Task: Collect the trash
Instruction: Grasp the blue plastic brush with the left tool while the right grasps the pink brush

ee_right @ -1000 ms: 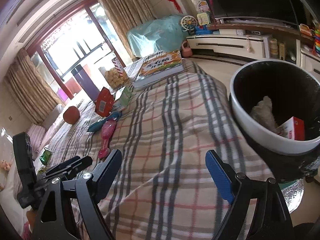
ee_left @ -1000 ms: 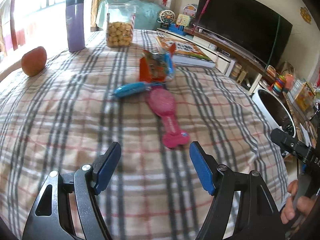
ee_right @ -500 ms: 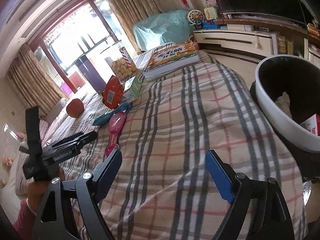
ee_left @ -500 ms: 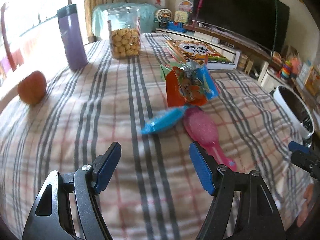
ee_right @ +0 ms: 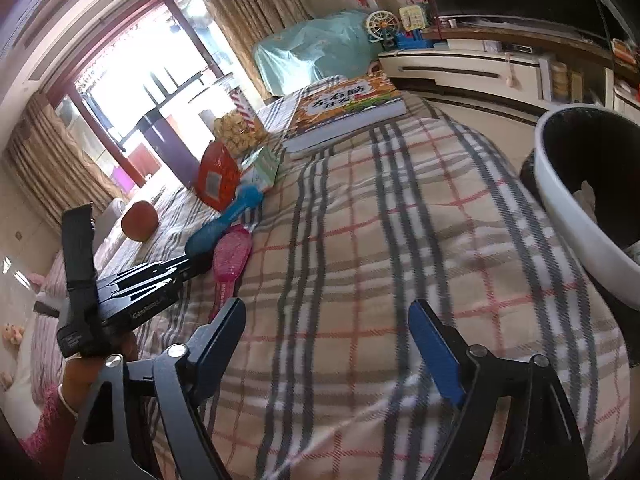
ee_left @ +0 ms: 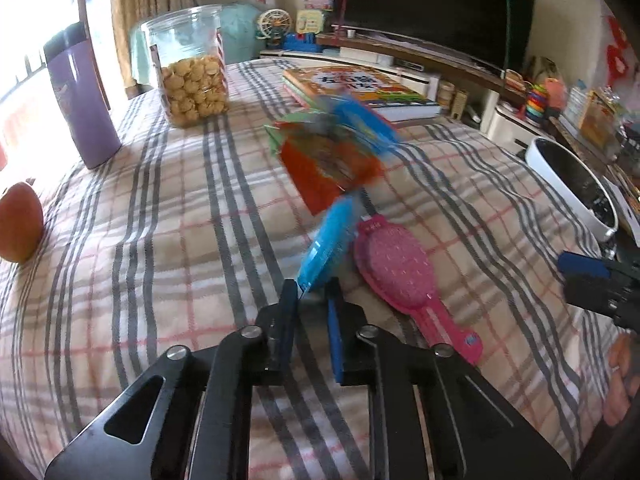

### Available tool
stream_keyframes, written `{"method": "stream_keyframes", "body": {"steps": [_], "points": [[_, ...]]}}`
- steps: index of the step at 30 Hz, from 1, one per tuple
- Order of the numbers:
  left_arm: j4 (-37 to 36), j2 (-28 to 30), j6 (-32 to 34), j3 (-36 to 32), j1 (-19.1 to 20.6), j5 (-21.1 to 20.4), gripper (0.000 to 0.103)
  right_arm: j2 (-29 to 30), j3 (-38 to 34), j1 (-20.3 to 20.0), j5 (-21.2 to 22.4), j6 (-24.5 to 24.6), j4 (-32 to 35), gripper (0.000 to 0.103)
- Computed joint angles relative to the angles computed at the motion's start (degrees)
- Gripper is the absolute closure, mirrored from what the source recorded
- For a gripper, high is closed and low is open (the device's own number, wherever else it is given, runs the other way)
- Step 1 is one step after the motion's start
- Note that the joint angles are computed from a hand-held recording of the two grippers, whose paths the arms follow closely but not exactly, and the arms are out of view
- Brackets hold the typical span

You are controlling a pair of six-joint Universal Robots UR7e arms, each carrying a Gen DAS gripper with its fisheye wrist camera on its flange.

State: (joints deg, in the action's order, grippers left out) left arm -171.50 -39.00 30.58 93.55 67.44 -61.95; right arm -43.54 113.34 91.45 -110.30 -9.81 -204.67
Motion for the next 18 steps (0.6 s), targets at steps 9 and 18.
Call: {"method": "stream_keyframes", "body": {"steps": [9,18], "points": [[3.8,-7.9,-7.7,6.1,2.9,-2.5,0.091,5.8,-7.6,3.5,-1.3,-2.4,5.8,0.040],[5.0,-10.8,-11.0,8.1,4.8,-4.0,0.091,14.4,-19.2,6.7,-10.5,-8.4,10.8,0.054]]}}
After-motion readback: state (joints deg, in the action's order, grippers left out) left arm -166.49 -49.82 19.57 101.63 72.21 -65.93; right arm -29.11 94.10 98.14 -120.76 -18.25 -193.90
